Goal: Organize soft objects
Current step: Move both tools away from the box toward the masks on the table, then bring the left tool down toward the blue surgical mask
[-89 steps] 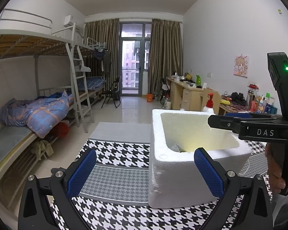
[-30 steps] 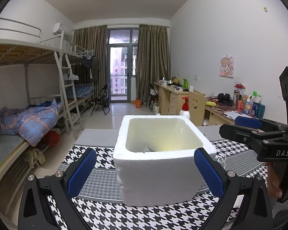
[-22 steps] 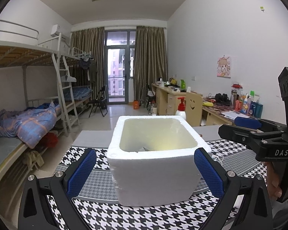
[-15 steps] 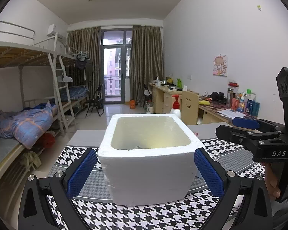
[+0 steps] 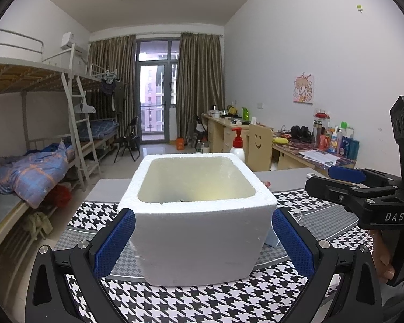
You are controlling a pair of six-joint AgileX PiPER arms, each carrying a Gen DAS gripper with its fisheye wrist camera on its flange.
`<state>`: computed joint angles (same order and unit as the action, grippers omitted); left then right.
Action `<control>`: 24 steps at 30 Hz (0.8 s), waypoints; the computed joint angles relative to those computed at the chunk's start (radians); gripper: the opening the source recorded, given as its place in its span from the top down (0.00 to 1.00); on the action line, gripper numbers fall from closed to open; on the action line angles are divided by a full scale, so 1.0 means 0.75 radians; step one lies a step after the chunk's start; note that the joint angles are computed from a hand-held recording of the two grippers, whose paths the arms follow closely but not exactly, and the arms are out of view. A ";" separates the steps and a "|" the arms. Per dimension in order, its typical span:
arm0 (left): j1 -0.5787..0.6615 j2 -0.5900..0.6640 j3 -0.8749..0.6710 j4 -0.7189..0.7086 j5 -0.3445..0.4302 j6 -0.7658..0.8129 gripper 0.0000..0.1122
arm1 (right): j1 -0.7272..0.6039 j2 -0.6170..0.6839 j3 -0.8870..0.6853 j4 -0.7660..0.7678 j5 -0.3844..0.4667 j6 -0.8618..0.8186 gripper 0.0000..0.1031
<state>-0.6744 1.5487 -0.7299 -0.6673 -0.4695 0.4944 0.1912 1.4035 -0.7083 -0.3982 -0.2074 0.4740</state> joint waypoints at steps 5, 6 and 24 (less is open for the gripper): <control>0.005 0.007 -0.002 0.021 0.007 -0.024 0.09 | -0.001 -0.002 0.016 0.060 0.005 -0.057 0.08; 0.006 0.012 -0.005 0.029 0.010 -0.032 0.09 | -0.001 -0.003 0.021 0.076 0.005 -0.074 0.08; -0.008 0.055 -0.035 0.174 0.056 -0.141 0.09 | -0.095 -0.048 0.103 -0.039 -0.018 0.047 0.08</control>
